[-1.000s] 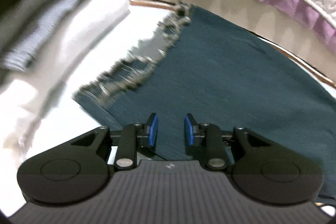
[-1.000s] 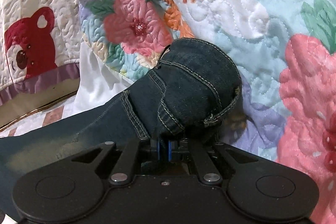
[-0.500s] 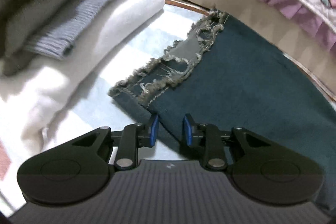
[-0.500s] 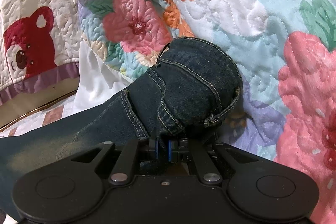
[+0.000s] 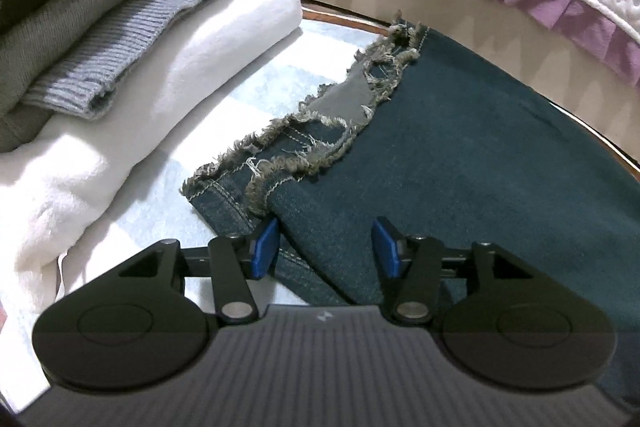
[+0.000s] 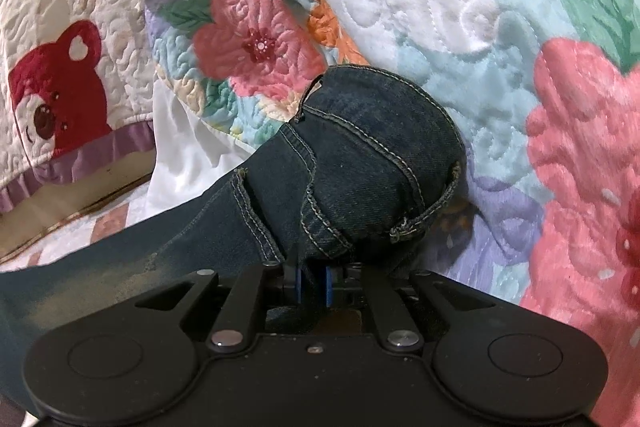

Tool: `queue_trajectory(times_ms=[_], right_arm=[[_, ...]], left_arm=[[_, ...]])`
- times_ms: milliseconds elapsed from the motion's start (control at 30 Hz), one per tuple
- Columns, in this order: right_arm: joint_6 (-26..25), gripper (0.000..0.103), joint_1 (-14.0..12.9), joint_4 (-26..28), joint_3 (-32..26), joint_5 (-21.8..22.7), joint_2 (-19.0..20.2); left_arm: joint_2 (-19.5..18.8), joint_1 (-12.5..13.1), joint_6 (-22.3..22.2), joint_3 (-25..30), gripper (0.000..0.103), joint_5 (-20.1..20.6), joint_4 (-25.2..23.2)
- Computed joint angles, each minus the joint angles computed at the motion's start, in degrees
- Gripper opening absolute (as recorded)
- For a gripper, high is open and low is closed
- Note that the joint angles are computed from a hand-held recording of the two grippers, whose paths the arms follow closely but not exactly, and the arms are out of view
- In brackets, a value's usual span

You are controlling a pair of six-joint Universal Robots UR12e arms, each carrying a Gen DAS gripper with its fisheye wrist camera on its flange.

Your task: Fold clothes

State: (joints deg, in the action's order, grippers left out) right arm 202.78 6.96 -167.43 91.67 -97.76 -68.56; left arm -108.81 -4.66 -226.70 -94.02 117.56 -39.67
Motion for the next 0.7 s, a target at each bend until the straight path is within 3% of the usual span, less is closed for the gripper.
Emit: queue_trajectory(times_ms=[67,167,300,367,500,567,600,700], right_arm=[[1.42,0.014,-0.27,-0.38,0.3,0.9,-0.07],[2.65,0.015,-0.73,-1.77,1.08,2.32,-0.19],[5.67,0.022,-1.32,-2.55,1.66,4.62,-0.16],[6.25,0.024,-1.39,-2.87,1.73,5.19,0.04],[6.38,0.024,-1.56,-3.43,2.06,5.75,0.15],[7.89,0.025,-1.87,-3.64,2.26,6.64,0.11],[8.88,0.025,-2.03,-3.75,2.33,7.1,0.1],[11.1,0.025,-2.23,-4.35,2.43,7.68,0.16]], left_arm=[[-0.54,-0.38,3.57,0.53,0.008,2.11,-0.07],[-0.08,-0.35,11.27,0.79,0.006,3.14,2.09],[0.83,-0.61,17.58,0.19,0.007,7.78,10.71],[0.44,-0.46,16.56,0.55,0.007,8.66,8.65],[0.06,0.29,10.55,-0.48,0.007,5.17,1.12],[-0.2,-0.12,10.14,-0.78,0.011,6.56,0.8],[-0.37,-0.42,10.09,-0.7,0.018,7.67,0.5],[-0.49,-1.57,8.42,0.87,0.023,10.86,-2.65]])
